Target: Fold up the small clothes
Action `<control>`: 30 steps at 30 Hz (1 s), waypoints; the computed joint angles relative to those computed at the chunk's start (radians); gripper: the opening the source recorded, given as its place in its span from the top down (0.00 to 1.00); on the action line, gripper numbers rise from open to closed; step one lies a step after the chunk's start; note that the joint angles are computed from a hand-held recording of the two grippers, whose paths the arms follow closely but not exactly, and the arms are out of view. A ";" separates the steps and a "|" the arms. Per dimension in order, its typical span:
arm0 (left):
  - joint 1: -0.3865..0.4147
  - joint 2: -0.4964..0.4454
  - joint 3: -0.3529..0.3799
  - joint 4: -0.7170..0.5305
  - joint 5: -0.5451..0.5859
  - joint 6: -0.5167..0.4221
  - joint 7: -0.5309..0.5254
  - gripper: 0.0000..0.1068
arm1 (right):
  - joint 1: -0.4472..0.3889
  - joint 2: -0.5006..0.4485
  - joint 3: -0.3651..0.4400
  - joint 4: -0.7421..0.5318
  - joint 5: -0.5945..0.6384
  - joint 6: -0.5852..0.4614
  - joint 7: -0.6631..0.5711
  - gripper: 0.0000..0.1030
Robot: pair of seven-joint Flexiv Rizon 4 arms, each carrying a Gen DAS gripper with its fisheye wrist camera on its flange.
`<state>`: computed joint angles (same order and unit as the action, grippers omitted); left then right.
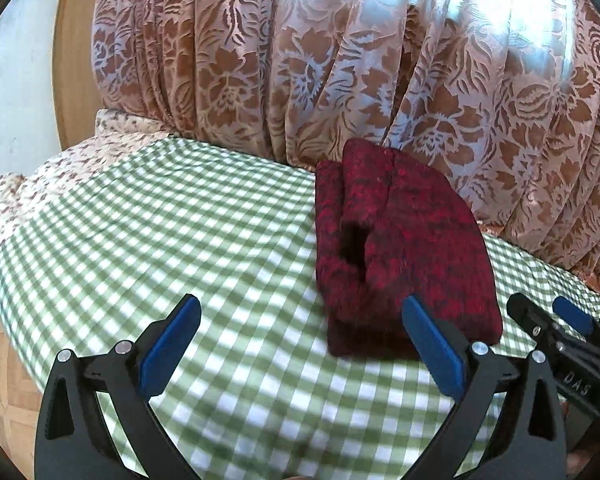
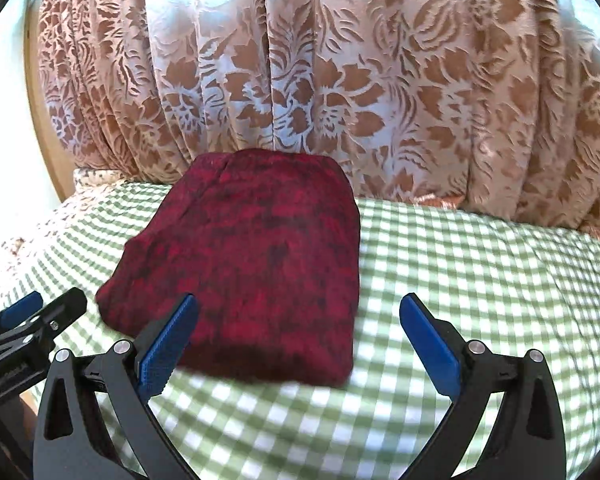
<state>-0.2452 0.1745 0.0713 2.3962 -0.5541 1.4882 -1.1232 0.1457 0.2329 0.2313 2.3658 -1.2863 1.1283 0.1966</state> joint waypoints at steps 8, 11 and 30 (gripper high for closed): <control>0.012 0.107 0.009 0.060 0.111 -0.032 -0.036 0.06 | 0.040 0.074 0.066 0.069 0.093 -0.081 0.018 0.03; 0.021 0.141 0.005 0.071 0.142 -0.044 -0.060 0.06 | 0.057 0.094 0.085 0.068 0.115 -0.128 -0.004 0.03; 0.027 0.198 0.020 0.091 0.228 -0.061 -0.090 0.06 | 0.098 0.155 0.126 0.098 0.148 -0.205 0.018 0.03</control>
